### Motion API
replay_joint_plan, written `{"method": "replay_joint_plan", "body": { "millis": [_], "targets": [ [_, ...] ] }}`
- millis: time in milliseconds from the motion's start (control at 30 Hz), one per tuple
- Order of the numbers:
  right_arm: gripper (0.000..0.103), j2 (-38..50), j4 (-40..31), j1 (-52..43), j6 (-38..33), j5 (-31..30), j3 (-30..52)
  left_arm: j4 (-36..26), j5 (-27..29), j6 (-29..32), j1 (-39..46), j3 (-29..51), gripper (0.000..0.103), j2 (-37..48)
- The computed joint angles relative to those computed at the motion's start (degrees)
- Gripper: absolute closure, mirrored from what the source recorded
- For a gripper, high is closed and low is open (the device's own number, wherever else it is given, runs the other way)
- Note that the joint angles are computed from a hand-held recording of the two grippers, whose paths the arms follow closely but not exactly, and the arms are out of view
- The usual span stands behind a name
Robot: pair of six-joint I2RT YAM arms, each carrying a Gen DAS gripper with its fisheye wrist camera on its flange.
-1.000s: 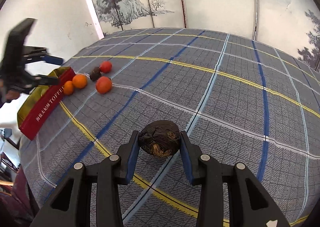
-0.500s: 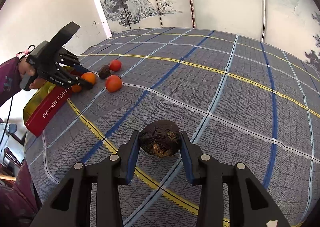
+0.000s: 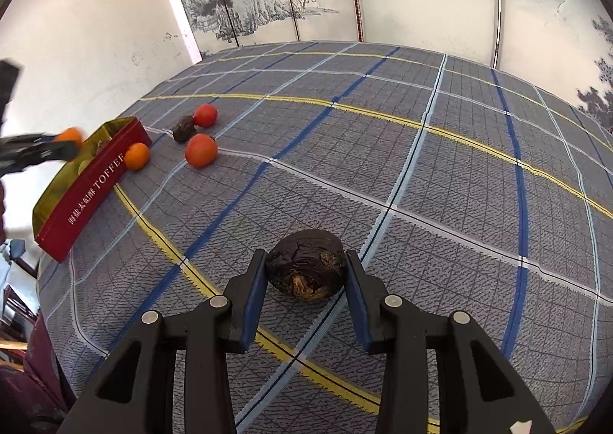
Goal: Organize fruits
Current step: 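Carry the orange over the tin and release it with the left gripper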
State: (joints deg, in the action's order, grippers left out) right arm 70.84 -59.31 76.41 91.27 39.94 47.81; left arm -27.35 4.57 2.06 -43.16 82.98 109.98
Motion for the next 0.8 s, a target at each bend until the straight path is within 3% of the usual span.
{"method": "replay_joint_plan", "body": {
  "millis": [100,267,800],
  "targets": [
    [0.066,1.4,-0.8,-0.2,-0.3,-0.3,1.0,2.8,-2.4,-0.5,0.4,-8.4,0.063,-6.3],
    [0.066,2.0,-1.5,-0.2,-0.4,-0.4,1.5,5.2,-0.7,-1.9,4.9,-17.7,0.063,-13.7],
    [0.066,3.5,-2.0,-0.7,-0.6,-1.2,2.4,12.0,-4.1,-1.9,8.9,-26.6,0.063,-19.4]
  ]
}}
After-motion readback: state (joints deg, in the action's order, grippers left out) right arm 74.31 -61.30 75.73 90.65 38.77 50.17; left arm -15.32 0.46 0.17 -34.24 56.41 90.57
